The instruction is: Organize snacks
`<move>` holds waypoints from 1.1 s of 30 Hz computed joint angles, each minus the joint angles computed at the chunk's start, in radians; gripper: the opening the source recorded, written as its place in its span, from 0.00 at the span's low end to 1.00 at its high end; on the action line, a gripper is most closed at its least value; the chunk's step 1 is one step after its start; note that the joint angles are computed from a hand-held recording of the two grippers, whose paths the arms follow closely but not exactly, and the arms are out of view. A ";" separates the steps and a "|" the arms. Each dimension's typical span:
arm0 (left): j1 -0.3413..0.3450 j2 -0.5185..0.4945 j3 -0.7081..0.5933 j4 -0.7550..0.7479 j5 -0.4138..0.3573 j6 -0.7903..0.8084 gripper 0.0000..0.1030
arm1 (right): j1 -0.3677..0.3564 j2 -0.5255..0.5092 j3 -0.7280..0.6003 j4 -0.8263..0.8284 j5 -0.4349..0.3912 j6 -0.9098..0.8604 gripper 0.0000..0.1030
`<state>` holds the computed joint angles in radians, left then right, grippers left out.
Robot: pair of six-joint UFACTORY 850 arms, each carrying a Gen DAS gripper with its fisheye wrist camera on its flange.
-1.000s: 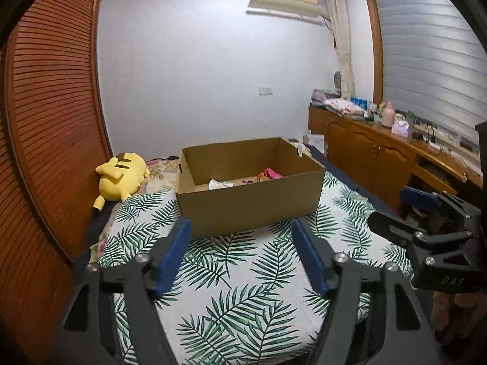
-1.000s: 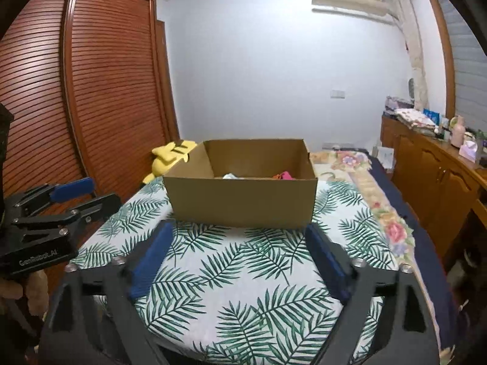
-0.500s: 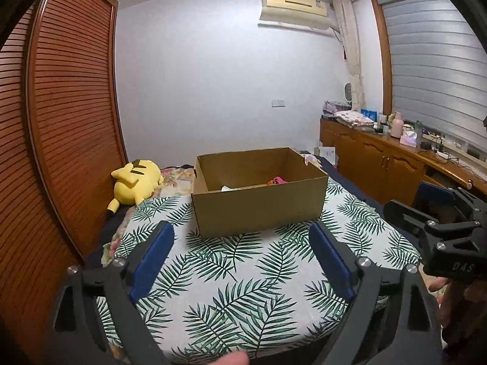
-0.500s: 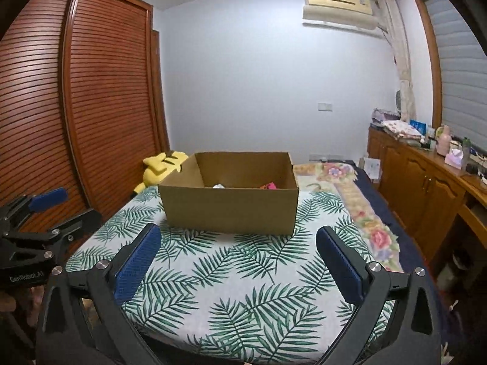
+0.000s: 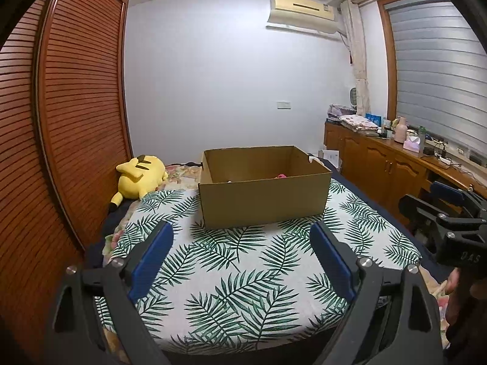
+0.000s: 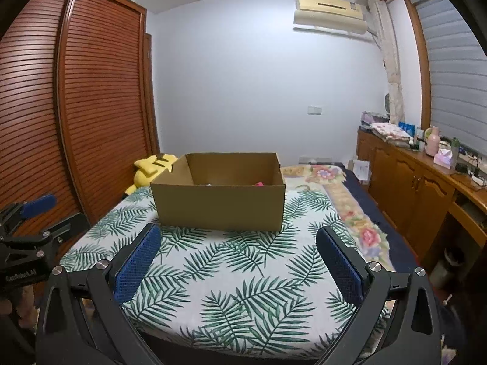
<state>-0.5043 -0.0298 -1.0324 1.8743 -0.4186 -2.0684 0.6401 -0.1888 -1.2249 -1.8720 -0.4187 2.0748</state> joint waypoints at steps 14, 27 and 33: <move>0.002 -0.006 -0.002 -0.045 -0.005 0.036 0.90 | 0.001 -0.002 0.006 0.017 -0.008 -0.007 1.00; 0.006 -0.001 0.001 -0.041 -0.002 0.034 0.90 | 0.003 0.001 0.008 0.028 -0.007 -0.019 1.00; 0.006 0.001 0.003 -0.042 -0.001 0.036 0.90 | 0.003 0.001 0.008 0.031 -0.008 -0.020 1.00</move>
